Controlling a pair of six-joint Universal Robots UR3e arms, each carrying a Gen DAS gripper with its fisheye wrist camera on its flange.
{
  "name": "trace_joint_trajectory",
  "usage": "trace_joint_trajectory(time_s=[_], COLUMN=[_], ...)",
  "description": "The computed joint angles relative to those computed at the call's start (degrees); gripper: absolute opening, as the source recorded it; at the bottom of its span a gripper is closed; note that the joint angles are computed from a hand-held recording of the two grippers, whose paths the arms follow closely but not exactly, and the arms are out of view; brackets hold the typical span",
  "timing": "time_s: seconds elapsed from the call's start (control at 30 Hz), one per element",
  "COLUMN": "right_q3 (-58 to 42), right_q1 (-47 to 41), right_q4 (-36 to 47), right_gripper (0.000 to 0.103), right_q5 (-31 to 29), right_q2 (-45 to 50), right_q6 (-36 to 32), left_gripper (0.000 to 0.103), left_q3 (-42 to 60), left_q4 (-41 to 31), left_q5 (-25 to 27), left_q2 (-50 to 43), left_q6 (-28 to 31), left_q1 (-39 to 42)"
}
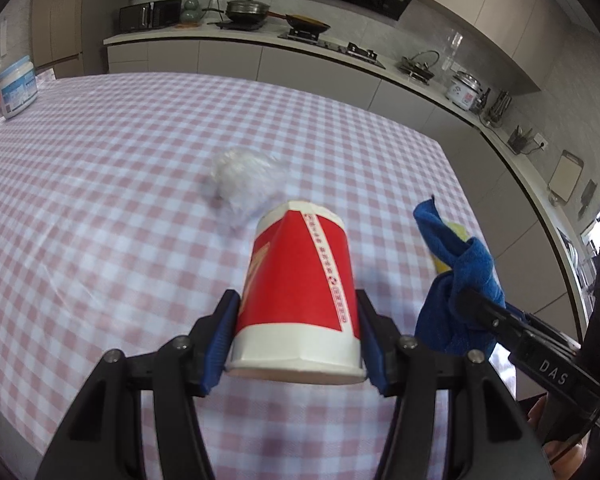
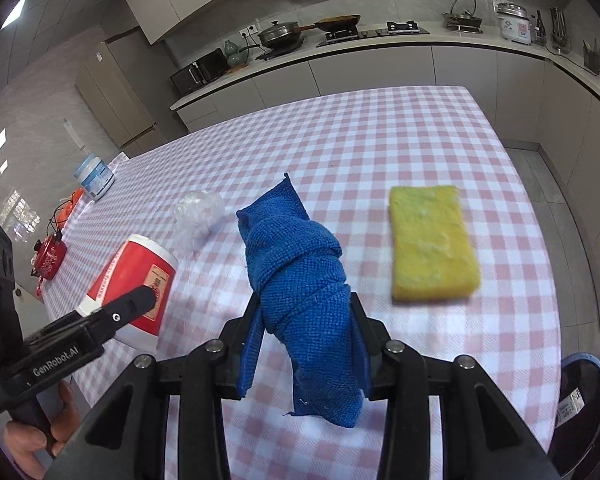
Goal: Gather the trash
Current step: 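Lift the paper cup and blue cloth and carry them over the black bin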
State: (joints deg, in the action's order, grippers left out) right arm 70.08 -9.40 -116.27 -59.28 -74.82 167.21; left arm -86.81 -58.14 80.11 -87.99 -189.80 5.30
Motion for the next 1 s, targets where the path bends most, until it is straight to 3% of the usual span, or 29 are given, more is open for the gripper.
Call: trace_joint_trajectory(time_s=[0.2, 0.6, 0.8, 1.0], right_q3=[7.2, 14.6, 17.2, 18.6], right_q1=[-6.2, -22.9, -35.0, -48.9], right_q4=[2.1, 11.4, 18.1, 24.9], right_gripper=[0.042, 0.042, 0.042, 0.042], right_q5=[2.3, 8.1, 10.9, 12.0], right_q2=[-7.4, -18.9, -24.1, -27.3], right_q6=[-4.6, -14.4, -20.8, -27.6], left_gripper=[0.058, 0.057, 0.057, 0.057], left_q3=[-0.5, 8.6, 19.0, 37.8], left_q4=[1.0, 2.3, 0.6, -5.6], left_q5=[2.3, 6.2, 6.4, 4.5], left_q2=[-0.3, -8.0, -16.3, -29.2], left_q6=[-3.8, -9.0, -9.8, -9.3], left_q1=[-6.6, -20.2, -27.8, -34.9])
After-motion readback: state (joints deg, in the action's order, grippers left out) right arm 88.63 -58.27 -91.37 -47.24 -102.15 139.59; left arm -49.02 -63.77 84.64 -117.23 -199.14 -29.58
